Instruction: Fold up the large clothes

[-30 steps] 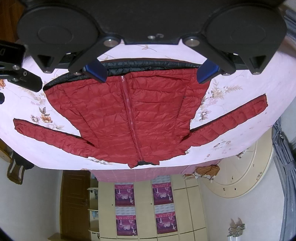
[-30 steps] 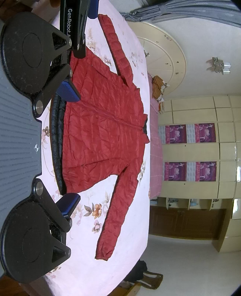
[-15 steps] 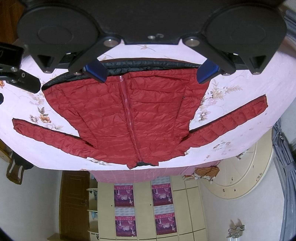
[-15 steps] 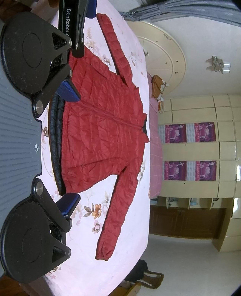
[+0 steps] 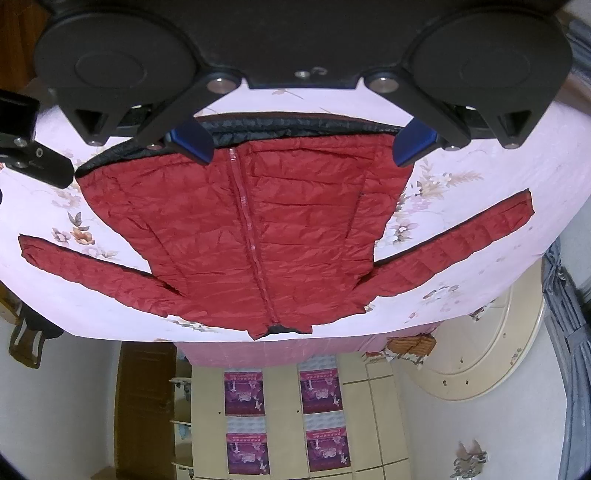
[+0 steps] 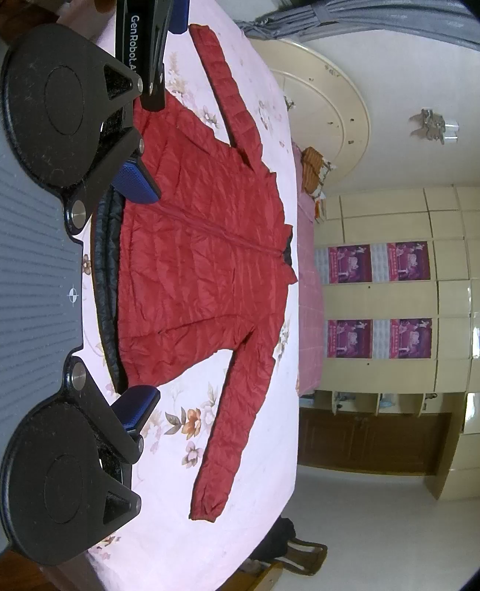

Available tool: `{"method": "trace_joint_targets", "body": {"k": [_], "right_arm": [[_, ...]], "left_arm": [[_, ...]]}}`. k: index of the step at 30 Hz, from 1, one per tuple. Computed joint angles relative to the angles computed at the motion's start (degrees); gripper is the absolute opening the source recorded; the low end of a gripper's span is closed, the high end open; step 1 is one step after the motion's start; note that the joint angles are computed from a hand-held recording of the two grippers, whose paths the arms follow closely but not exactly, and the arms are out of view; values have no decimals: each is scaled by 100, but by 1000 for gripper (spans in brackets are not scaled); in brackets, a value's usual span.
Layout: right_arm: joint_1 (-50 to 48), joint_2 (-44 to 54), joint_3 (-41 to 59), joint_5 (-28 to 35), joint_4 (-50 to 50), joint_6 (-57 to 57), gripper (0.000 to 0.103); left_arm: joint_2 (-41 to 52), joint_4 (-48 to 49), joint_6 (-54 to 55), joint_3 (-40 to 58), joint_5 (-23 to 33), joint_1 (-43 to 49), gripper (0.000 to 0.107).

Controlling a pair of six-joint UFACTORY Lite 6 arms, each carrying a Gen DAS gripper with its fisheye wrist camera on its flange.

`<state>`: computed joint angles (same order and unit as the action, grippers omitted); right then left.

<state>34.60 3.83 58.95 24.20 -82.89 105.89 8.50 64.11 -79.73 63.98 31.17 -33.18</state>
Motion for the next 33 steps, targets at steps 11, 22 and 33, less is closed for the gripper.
{"method": "trace_joint_targets", "body": {"k": [11,22,33], "right_arm": [[-138,608,558,-5,99,-58,103],[-493,1680,1669,44,407,-427,103],[-735,3747,4506,597,2125,-2166,103]], "left_arm": [[446,-250,465,501,-168,385,103],[1496,-828,1461,1641,-507,1069,103],[3722,-2966,4415,4698,-542,1923,103]]}}
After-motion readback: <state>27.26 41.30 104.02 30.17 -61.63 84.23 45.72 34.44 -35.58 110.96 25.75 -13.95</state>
